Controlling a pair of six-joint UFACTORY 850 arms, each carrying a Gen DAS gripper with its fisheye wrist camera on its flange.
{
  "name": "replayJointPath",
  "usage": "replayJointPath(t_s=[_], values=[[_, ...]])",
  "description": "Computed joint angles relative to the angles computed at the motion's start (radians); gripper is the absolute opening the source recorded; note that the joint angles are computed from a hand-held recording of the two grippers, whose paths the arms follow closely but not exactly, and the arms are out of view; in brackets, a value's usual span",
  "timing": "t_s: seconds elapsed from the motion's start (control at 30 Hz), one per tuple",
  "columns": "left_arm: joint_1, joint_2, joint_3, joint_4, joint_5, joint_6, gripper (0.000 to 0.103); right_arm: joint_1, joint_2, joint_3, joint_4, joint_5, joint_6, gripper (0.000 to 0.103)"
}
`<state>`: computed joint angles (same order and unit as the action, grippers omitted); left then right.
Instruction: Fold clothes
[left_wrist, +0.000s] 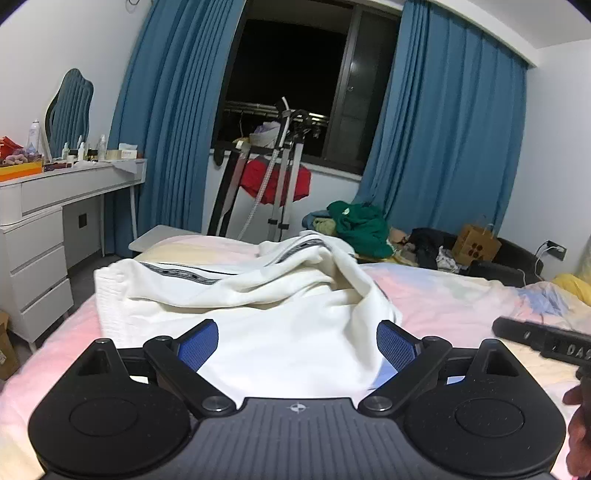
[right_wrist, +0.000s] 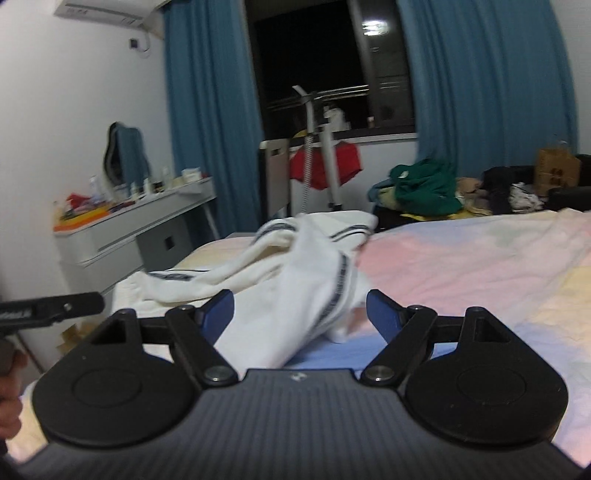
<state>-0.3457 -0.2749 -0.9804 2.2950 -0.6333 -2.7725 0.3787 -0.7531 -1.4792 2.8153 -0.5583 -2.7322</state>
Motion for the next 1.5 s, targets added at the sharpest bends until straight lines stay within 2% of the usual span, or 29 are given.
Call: replayJointPath(t_s=[0.07,0.2,0.33,0.47,0.63,0.9,1.0,1.13,1.27,1.37,1.5], values=[[-0.021,-0.028,-0.005,0.008,-0.039,-0.017,0.094,-0.007,-0.011,0.004,0.016,0.002,-0.001,0.081],[-0.012,-0.065,0.02,0.097,-0.063,-0.097,0.094,-0.013,-0.021,0.016,0.029,0.019,0.055,0.081],[-0.004,-0.095,0.014,0.073,-0.045,0.004,0.094,-0.014,-0.039,-0.014,0.046,0.041,0.058,0.081],[0.003,-0.107,0.011,0.116,-0.028,-0.036,0.094,-0.008,-0.04,-0.017,0.112,0.05,-0.006,0.081],[0.011,-0.113,0.009,0.1,-0.004,-0.022,0.094,-0.007,-0.034,-0.011,0.149,0.081,-0.04,0.081],[-0.009,-0.116,0.004,0.067,-0.024,0.039,0.094,-0.018,-0.021,0.004,0.164,0.11,-0.02,0.081],[0.0,-0.131,-0.023,0.073,0.009,0.042,0.094,-0.02,-0.01,0.018,0.202,0.109,-0.039,0.081],[0.016,-0.175,-0.104,0.047,0.054,0.11,0.094,-0.03,-0.004,0.031,0.223,0.097,-0.021,0.081],[0.041,-0.246,-0.241,0.003,0.122,0.202,0.093,-0.041,-0.007,0.028,0.221,0.107,0.024,0.081],[0.06,-0.325,-0.39,-0.03,0.185,0.289,0.094,-0.049,-0.014,0.017,0.228,0.125,0.053,0.081],[0.073,-0.491,-0.663,-0.231,0.25,0.548,0.094,-0.061,-0.04,-0.013,0.229,0.15,0.088,0.081]])
